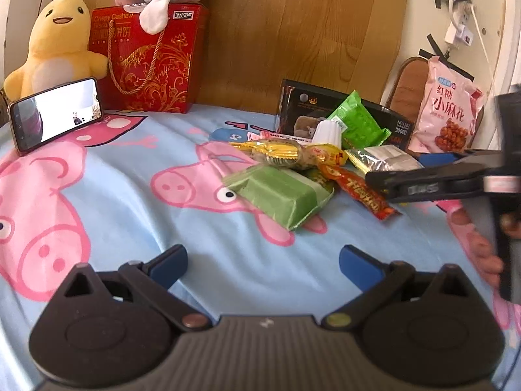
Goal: Organize snacks
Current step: 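Grasp the clear pastry bag with the right tool, lift and set it down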
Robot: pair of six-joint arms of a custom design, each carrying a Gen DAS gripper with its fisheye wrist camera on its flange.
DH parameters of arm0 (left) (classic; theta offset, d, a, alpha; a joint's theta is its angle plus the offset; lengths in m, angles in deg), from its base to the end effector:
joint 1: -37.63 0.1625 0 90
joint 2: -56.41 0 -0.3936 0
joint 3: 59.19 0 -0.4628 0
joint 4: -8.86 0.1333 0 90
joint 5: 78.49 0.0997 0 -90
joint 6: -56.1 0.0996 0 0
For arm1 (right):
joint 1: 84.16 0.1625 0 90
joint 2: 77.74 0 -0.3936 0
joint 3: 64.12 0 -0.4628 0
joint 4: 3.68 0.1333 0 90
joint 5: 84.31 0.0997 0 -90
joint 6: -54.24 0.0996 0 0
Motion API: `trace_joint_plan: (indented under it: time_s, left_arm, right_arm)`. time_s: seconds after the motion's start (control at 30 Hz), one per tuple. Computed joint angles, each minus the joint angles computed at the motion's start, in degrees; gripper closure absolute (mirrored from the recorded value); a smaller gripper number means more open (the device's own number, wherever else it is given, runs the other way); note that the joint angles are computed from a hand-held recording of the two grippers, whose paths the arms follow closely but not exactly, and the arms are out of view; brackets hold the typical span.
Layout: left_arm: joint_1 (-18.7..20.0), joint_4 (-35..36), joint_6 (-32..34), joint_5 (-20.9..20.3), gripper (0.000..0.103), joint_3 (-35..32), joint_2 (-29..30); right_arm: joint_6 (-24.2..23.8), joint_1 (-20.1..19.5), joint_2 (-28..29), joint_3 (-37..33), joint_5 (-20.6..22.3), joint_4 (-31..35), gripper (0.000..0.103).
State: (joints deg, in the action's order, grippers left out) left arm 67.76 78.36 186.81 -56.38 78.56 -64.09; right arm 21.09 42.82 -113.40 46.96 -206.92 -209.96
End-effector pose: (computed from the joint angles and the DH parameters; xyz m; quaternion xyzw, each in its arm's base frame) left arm -0.0120 -0.2678 0.3213 0.0607 0.8272 -0.4685 0.3043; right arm 0.4044 -0.4047 -0.0542 0.4365 -0.7925 0.3436 0.2517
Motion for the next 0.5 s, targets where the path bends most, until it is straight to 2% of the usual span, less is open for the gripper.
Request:
trace_joint_plan:
  time_s: [0.03, 0.07, 0.1, 0.13, 0.2, 0.3, 0.37, 0.4, 0.43, 0.47, 0.5]
  left_arm:
    - [0.0, -0.3, 0.6, 0.1, 0.000, -0.1, -0.4]
    - [0.0, -0.6, 1.0, 0.2, 0.000, 0.0, -0.9]
    - [0.0, -0.8, 1.4, 0.3, 0.000, 0.0, -1.3]
    - [0.0, -1.1, 1.8, 0.4, 0.000, -0.1, -1.6]
    - [0.2, -1.4, 2.2, 0.4, 0.000, -0.2, -1.6]
    - [0.7, -3.0, 4.9, 1.3, 0.000, -0.7, -2.7]
    - [1.0, -4.4, 7.1, 2.0, 0.000, -1.0, -4.3]
    - [1.3, -5.2, 8.5, 2.6, 0.000, -1.2, -5.2]
    - [1.6, -6.1, 9.9, 3.2, 0.000, -1.5, -6.2]
    - [2.0, -7.0, 11.2, 3.9, 0.000, -1.8, -7.0]
    - [2.1, -7.5, 11.8, 4.4, 0.000, -2.0, -7.5]
  right_arm:
    - [-1.2, 0.5, 1.7, -1.9, -2.9, 0.8, 0.003]
    - [-0.1, 0.6, 2.1, -3.0, -4.5, 2.3, 0.004]
    - [3.5, 0.0, 1.0, -2.5, -3.6, 4.3, 0.012]
    - [9.4, -1.2, -1.4, -1.4, -1.3, 7.9, 0.019]
    - [21.4, -6.0, -8.1, 2.9, 9.4, 12.4, 0.023]
    - [39.4, -14.8, -17.4, 10.6, 27.4, 13.7, 0.027]
    - [51.4, -21.4, -20.7, 15.8, 39.4, 10.3, 0.024]
    - [56.0, -24.5, -21.6, 17.8, 45.4, 9.3, 0.029]
    - [58.2, -27.1, -22.2, 19.4, 50.1, 7.0, 0.027]
    - [58.3, -28.5, -23.4, 20.8, 52.4, 6.6, 0.025]
    - [58.0, -29.1, -25.2, 22.3, 52.3, 6.6, 0.021]
